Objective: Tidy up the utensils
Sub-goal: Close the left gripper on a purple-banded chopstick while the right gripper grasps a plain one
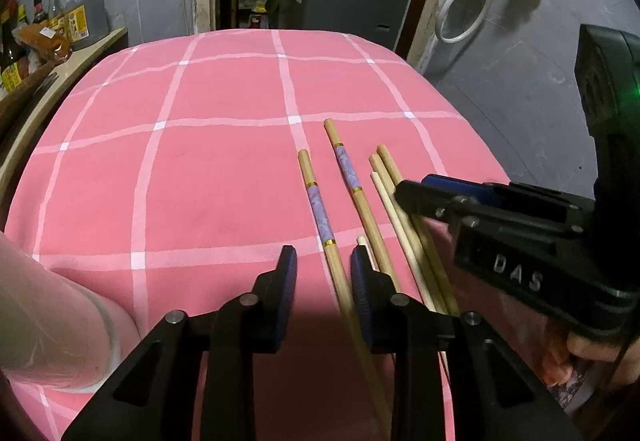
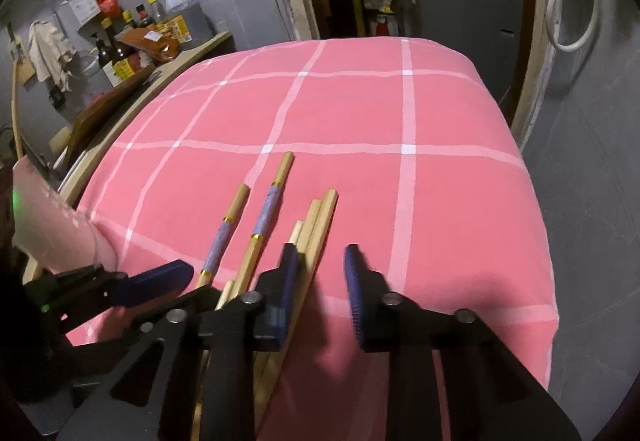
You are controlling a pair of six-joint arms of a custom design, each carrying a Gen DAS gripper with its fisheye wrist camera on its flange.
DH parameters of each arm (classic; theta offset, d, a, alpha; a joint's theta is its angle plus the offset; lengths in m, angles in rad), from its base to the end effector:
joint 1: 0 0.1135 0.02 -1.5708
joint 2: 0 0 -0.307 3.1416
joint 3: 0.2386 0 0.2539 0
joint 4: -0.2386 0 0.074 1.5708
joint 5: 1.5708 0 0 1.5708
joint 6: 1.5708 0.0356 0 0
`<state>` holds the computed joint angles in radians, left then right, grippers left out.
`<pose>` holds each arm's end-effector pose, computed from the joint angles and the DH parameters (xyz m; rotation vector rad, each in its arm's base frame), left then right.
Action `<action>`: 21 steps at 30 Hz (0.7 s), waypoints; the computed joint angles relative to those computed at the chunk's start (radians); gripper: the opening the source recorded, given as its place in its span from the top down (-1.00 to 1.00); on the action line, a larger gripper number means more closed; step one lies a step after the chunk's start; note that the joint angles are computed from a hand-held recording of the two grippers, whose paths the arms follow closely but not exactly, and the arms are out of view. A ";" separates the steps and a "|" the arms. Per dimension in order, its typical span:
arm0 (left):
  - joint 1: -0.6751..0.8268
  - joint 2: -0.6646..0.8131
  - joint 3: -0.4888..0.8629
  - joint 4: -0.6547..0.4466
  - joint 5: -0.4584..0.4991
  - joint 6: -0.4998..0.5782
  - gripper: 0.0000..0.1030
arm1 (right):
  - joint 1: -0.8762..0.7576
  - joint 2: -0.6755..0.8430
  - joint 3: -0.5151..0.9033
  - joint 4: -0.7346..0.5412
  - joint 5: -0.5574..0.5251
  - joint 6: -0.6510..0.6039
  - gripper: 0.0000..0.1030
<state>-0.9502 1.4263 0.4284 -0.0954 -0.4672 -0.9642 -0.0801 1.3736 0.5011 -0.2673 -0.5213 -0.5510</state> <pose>0.1343 -0.1604 0.1486 -0.1615 2.4878 -0.1543 0.2090 0.0010 0.1689 -0.7361 2.4332 0.4710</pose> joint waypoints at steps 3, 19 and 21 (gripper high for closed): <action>0.001 -0.008 -0.007 0.007 0.008 -0.001 0.63 | -0.012 -0.014 -0.006 -0.017 0.002 -0.024 0.75; 0.031 -0.030 -0.011 0.013 0.058 0.008 0.91 | -0.045 0.035 0.032 -0.092 -0.049 0.044 0.89; 0.009 -0.050 -0.017 -0.001 0.047 -0.018 0.91 | -0.100 0.026 0.027 -0.129 -0.101 0.021 0.89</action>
<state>-0.9415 1.3768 0.4118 -0.0959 -0.4198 -0.9821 -0.1803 1.3997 0.5284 -0.3962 -0.6226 -0.5304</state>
